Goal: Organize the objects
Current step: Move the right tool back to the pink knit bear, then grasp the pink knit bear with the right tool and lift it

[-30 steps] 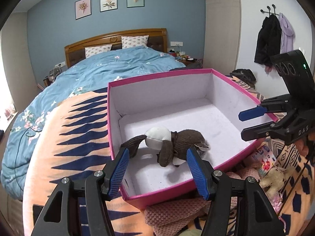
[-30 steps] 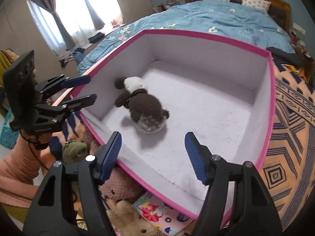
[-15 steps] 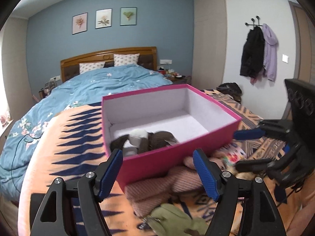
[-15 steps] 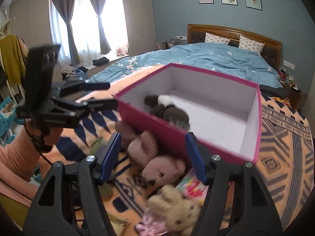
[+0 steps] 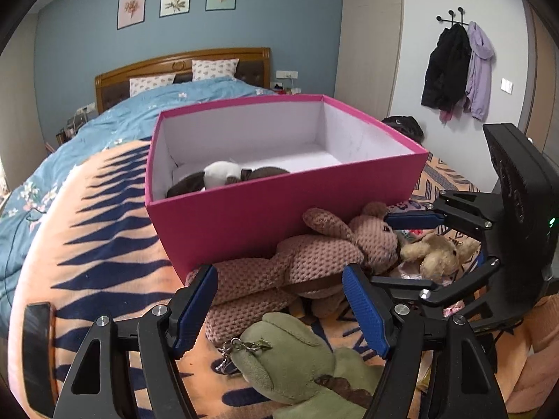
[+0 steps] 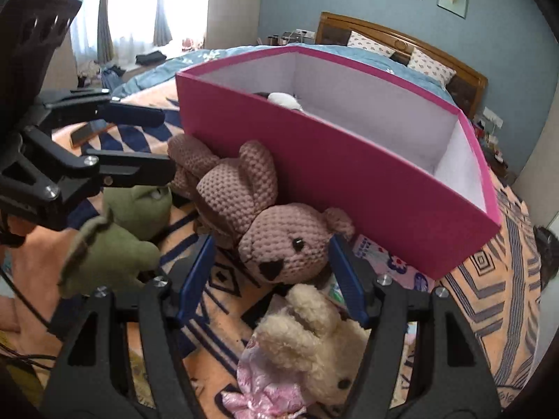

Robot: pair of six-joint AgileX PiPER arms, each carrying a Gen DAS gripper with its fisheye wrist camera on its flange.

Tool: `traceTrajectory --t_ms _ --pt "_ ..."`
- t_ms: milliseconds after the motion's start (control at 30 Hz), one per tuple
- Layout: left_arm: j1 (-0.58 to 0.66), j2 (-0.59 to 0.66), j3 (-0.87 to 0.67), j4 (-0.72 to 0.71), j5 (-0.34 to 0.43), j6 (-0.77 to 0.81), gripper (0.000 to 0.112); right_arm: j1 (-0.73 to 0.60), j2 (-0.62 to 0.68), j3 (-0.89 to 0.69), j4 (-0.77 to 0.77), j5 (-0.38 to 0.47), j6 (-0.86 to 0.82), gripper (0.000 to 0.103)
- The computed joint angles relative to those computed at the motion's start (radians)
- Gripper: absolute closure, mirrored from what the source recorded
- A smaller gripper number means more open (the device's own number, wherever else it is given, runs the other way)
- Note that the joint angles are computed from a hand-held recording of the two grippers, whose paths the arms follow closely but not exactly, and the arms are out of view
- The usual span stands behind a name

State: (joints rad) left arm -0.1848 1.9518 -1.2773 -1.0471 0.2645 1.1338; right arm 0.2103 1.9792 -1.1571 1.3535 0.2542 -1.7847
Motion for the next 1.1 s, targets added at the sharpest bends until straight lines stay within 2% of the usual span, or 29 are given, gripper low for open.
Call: traceTrajectory --t_ms 100,167,233,433,500,600,733,833,1100 --pt "0.006 0.016 -0.012 0.026 0.01 -0.029 0.037 0.009 0.033 -0.027 -0.008 -0.038 0.013 0.035" --pt "0.007 0.025 -0.018 0.045 0.017 -0.047 0.037 -0.008 0.052 -0.049 -0.035 0.0 0.041 0.035" --pt "0.008 0.033 -0.022 0.056 0.022 -0.054 0.037 -0.018 0.059 -0.058 -0.011 0.013 0.015 0.041" --pt "0.011 0.051 -0.033 0.066 0.04 -0.069 0.037 -0.052 0.073 -0.104 -0.121 0.091 0.158 0.045" --pt "0.007 0.051 -0.033 0.073 0.039 -0.071 0.037 -0.069 0.077 -0.126 -0.176 0.143 0.239 0.047" --pt "0.004 0.045 -0.029 0.058 0.053 -0.042 0.037 -0.101 0.066 -0.14 -0.198 0.229 0.309 0.047" --pt "-0.004 0.03 -0.018 0.02 0.069 0.013 0.037 -0.135 0.04 -0.137 -0.179 0.29 0.317 0.048" --pt "-0.006 0.004 0.008 -0.064 0.084 0.116 0.037 -0.138 0.009 -0.125 -0.181 0.315 0.342 0.048" --pt "-0.002 -0.041 0.023 -0.142 0.159 0.211 0.051 -0.19 -0.045 -0.099 -0.123 0.407 0.335 0.048"
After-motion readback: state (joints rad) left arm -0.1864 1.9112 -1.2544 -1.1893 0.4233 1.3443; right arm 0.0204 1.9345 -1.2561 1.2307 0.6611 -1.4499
